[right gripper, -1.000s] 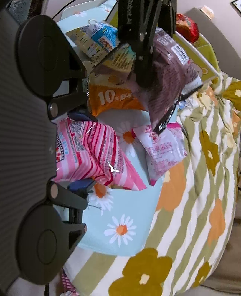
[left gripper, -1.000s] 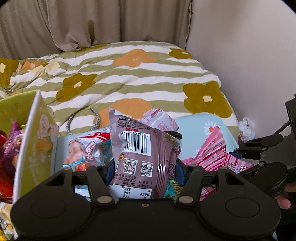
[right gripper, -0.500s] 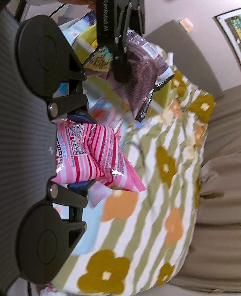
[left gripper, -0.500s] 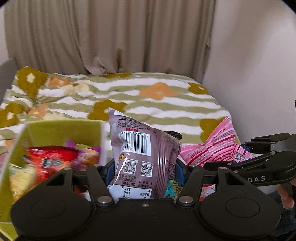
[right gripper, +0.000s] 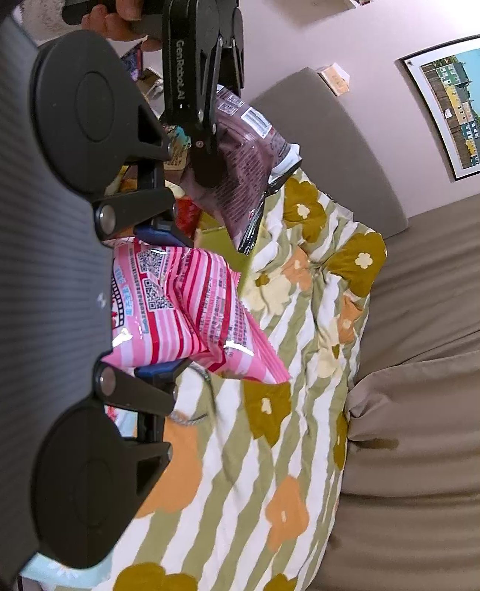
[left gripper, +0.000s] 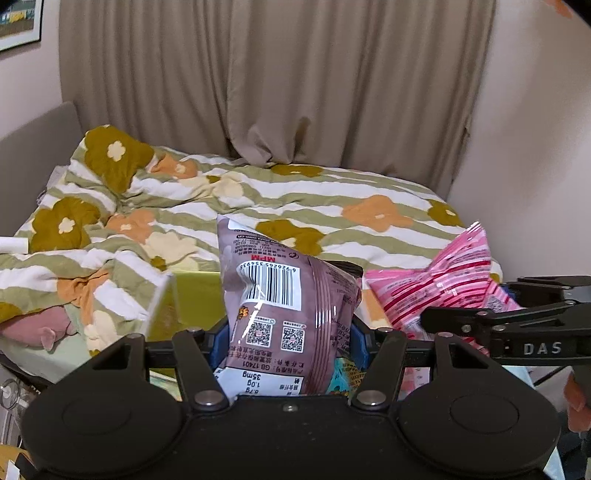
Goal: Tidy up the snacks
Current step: 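Carry both bags into the box and open both tools to drop them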
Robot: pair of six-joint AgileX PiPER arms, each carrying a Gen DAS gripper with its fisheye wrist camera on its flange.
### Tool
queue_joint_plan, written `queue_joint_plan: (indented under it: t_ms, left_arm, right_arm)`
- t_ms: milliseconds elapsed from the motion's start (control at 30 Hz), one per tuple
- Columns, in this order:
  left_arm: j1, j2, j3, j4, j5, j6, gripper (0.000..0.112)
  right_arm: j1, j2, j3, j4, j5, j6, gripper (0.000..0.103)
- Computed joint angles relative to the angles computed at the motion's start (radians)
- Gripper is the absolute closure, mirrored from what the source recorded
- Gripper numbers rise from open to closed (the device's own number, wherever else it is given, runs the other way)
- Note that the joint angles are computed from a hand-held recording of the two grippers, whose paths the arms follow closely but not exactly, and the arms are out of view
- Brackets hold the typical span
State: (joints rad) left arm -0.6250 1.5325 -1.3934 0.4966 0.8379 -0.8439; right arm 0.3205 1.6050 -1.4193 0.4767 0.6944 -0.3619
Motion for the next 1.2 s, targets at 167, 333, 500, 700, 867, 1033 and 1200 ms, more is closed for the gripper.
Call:
queue_joint_plan:
  t_ms: [167,333,500,700,867,1033,1200]
  left_arm:
    - [0.173,0.027,0.004,-0.164,-0.069,0.220,0.047]
    - [0.302,0.104,-0.025,-0.345,-0.089,0.438,0.047]
    - [0.348,0.146,-0.027,-0.382,-0.087,0.499,0.025]
    - [0.338,0.108,0.012,-0.322,-0.101,0.513,0.009]
    - [0.357,0.062,0.059,-0.366,-0.113,0.563,0.009]
    - [0.376,0.039,0.068,-0.388,-0.121,0.589,0.009]
    - [0.397,0.034,0.068,-0.420,-0.119,0.637,0.009]
  right_arm:
    - [0.104,0.105,-0.132,-0.196,-0.014,0.238,0.031]
    - [0.143,0.166,-0.195,-0.305,-0.004,0.419,0.031]
    - [0.139,0.202,-0.233,-0.279,0.023,0.490,0.030]
    - [0.153,0.218,-0.250,-0.307,0.027,0.559,0.030]
    - [0.175,0.241,-0.289,-0.315,0.038,0.592,0.030]
    - [0.188,0.295,-0.374,-0.307,0.065,0.609,0.030]
    - [0.203,0.369,-0.450,-0.306,0.077,0.643,0.025]
